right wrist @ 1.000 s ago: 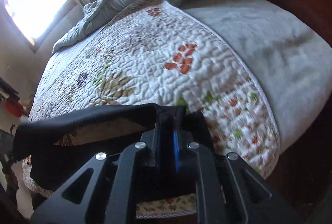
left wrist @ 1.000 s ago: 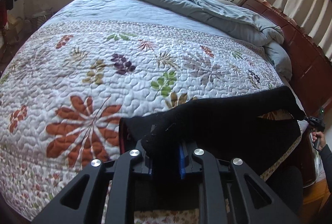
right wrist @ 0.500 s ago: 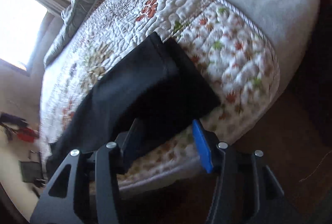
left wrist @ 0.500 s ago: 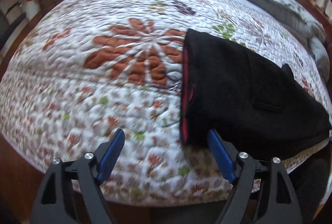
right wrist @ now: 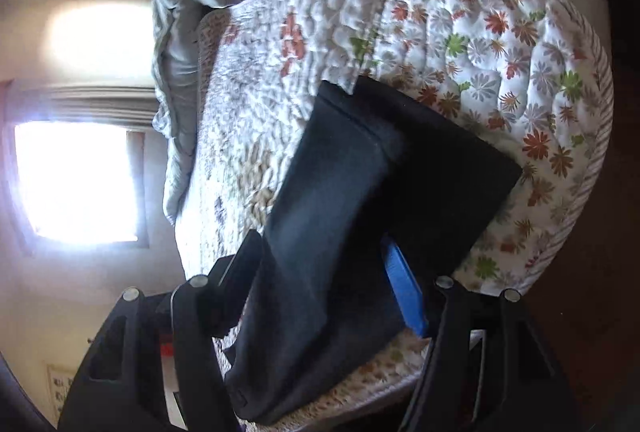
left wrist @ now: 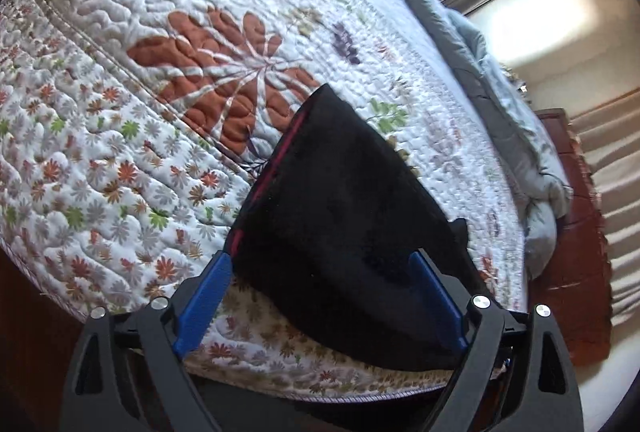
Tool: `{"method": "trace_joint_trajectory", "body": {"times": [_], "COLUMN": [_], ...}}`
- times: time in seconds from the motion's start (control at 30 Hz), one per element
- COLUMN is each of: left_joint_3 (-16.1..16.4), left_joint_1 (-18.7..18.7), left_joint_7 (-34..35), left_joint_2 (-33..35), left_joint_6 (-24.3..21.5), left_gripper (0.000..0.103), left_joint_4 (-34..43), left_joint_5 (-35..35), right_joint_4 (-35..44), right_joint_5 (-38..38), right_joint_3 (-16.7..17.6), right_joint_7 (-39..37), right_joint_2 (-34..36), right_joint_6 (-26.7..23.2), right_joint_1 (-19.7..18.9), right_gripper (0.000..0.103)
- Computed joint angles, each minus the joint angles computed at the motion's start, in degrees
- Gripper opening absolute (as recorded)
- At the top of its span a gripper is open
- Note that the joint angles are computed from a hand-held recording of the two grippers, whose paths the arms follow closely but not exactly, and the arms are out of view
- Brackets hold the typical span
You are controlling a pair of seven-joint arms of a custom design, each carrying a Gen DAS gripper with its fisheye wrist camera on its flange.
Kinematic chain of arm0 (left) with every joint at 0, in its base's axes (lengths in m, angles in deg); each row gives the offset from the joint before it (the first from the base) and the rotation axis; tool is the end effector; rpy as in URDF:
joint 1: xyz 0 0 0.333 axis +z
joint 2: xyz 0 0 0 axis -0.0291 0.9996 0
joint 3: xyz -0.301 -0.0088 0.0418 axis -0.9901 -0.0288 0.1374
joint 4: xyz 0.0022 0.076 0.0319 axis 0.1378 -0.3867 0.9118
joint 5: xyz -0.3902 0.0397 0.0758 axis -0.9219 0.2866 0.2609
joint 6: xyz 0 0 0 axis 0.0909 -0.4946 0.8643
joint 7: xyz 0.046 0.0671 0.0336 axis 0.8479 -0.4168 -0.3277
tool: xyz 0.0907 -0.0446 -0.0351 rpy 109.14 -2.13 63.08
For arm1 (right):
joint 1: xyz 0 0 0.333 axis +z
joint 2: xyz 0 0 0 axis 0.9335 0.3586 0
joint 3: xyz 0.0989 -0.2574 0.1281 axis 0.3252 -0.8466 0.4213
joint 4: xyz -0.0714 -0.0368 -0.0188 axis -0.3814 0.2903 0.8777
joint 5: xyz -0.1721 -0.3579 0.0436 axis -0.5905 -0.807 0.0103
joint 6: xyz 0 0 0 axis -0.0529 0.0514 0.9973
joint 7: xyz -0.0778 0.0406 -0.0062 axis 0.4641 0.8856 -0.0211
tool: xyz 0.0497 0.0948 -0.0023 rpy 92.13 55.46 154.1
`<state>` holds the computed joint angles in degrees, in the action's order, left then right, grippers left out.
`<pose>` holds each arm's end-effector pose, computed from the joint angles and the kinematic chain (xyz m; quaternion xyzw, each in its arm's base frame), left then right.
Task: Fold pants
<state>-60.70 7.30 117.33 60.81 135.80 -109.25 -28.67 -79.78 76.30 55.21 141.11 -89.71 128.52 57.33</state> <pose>0.4706 0.1125 0.5373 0.8035 -0.4961 0.3261 0.0440 0.3932 -0.2445 0.4748 -0.1933 0.8793 0.0842 0.4270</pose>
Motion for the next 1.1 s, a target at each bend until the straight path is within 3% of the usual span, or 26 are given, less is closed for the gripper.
{"method": "trace_joint_trajectory", "body": {"times": [0.13,0.17,0.2,0.3,0.33,0.37,0.4,0.43,0.47,0.63,0.77,0.93,1.0,1.07,1.1], "left_joint_3": [-2.1,-2.2,-2.7,-3.6,-4.0,-4.2,-4.3,-4.4,-4.4,-1.6,-0.7,-1.2,-1.4,-1.8,-2.1], "left_joint_1": [0.3,0.1,0.2,0.8,0.8,0.7,0.6,0.4,0.2,0.4,1.9,2.5,2.4,2.1,1.9], "left_joint_7": [-2.9,-2.9,-4.1,-7.1,-7.5,-8.2,-8.6,-9.0,-9.3,-6.8,-5.0,-1.3,-0.7,0.2,0.6], "left_joint_2": [2.2,2.4,3.5,5.4,5.8,5.8,5.7,5.8,6.4,8.1,5.5,5.6,5.0,4.7,4.8], "left_joint_6": [0.1,0.0,-1.7,-3.8,-3.8,-3.8,-4.0,-4.3,-4.8,-9.4,-11.4,-8.6,-8.1,-7.9,-7.8], "left_gripper": [0.086,0.071,0.043,0.022,0.020,0.017,0.015,0.014,0.013,0.011,0.011,0.011,0.011,0.011,0.011], "left_joint_4": [1.9,2.3,3.7,5.6,6.1,6.4,6.6,7.2,8.3,13.9,9.6,3.2,3.1,3.4,3.6], "left_joint_5": [4.9,5.3,7.4,11.5,12.5,13.1,13.6,13.8,13.5,3.4,2.5,2.3,2.4,3.6,4.4], "right_joint_4": [0.7,0.8,1.1,2.4,3.2,4.5,5.5,6.7,8.6,16.6,9.2,2.5,0.3,-0.4,-0.5], "right_joint_5": [1.0,0.8,0.8,0.9,1.3,0.9,-0.6,-3.1,-5.0,-8.9,-10.6,-15.5,-9.4,-7.0,-7.0], "right_joint_3": [0.1,0.3,0.4,0.0,-0.1,0.1,0.8,1.8,2.5,4.1,3.1,2.4,0.3,-0.4,0.0], "right_joint_7": [0.5,0.8,1.1,0.6,0.0,-0.3,0.1,1.3,2.0,-2.1,-1.1,3.4,1.2,-0.4,-0.6], "right_joint_2": [1.2,1.3,1.5,2.9,3.9,5.0,5.8,6.6,7.4,6.5,0.2,2.4,1.0,0.0,-0.4], "right_joint_6": [0.8,1.2,1.4,0.8,0.4,-0.1,-0.4,-0.5,-0.6,-0.4,2.9,0.9,2.3,1.8,1.5], "right_joint_1": [0.2,0.1,0.1,0.1,0.3,0.3,0.0,-0.4,-0.6,0.7,0.0,-2.1,-0.8,-0.1,-0.1], "right_gripper": [0.063,0.064,0.064,0.064,0.057,0.037,0.025,0.006,0.005,0.004,0.005,0.006,0.016,0.046,0.048]}}
